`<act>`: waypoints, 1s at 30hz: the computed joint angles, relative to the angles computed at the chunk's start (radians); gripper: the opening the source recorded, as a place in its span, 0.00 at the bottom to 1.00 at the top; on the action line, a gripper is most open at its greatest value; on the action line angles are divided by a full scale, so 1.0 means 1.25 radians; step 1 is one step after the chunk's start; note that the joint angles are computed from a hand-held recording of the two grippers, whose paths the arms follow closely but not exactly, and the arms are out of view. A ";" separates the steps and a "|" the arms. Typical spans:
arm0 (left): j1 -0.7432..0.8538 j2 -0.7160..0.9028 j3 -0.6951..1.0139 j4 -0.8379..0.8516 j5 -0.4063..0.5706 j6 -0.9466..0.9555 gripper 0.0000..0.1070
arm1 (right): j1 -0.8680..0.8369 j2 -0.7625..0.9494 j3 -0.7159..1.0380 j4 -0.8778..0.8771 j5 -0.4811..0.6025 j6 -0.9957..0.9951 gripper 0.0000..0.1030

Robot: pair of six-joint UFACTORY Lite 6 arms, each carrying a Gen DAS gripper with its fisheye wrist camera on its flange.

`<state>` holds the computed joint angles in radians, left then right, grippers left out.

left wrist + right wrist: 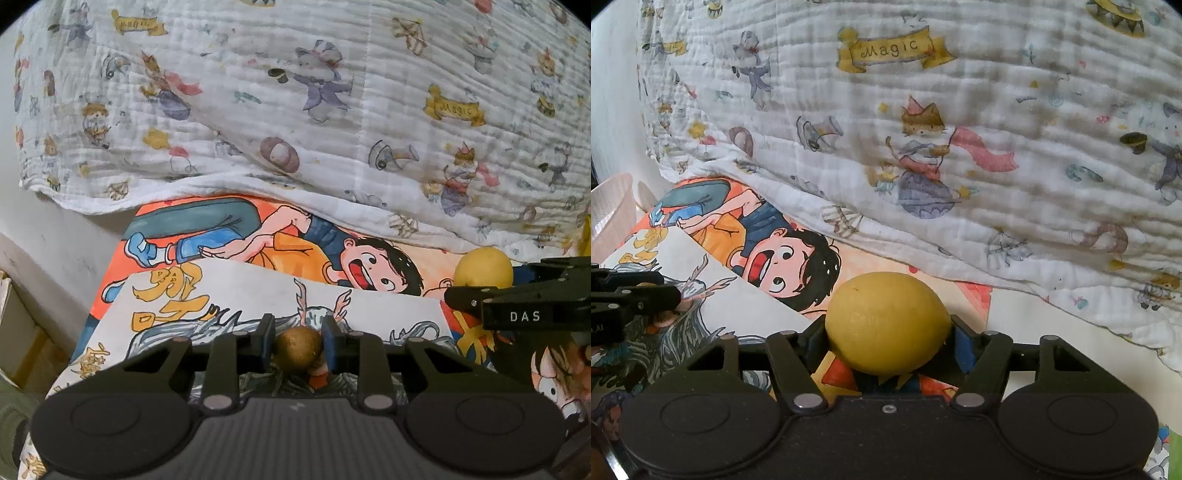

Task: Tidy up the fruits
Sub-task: 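Grasp the small brown fruit with the left tool while the right tool grasps the yellow lemon, then carry the small brown fruit and the lemon back over the metal tray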

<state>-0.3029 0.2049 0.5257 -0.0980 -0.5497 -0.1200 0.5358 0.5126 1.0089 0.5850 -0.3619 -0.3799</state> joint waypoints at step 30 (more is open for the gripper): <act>-0.028 -0.197 -0.106 0.109 0.031 -0.113 0.27 | 0.001 -0.289 -0.235 -0.272 -0.020 0.194 0.65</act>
<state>-0.3378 -0.0418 0.3938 0.0380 -0.5114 -0.2609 0.5372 0.1511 0.7154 0.2451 -0.3872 -0.1375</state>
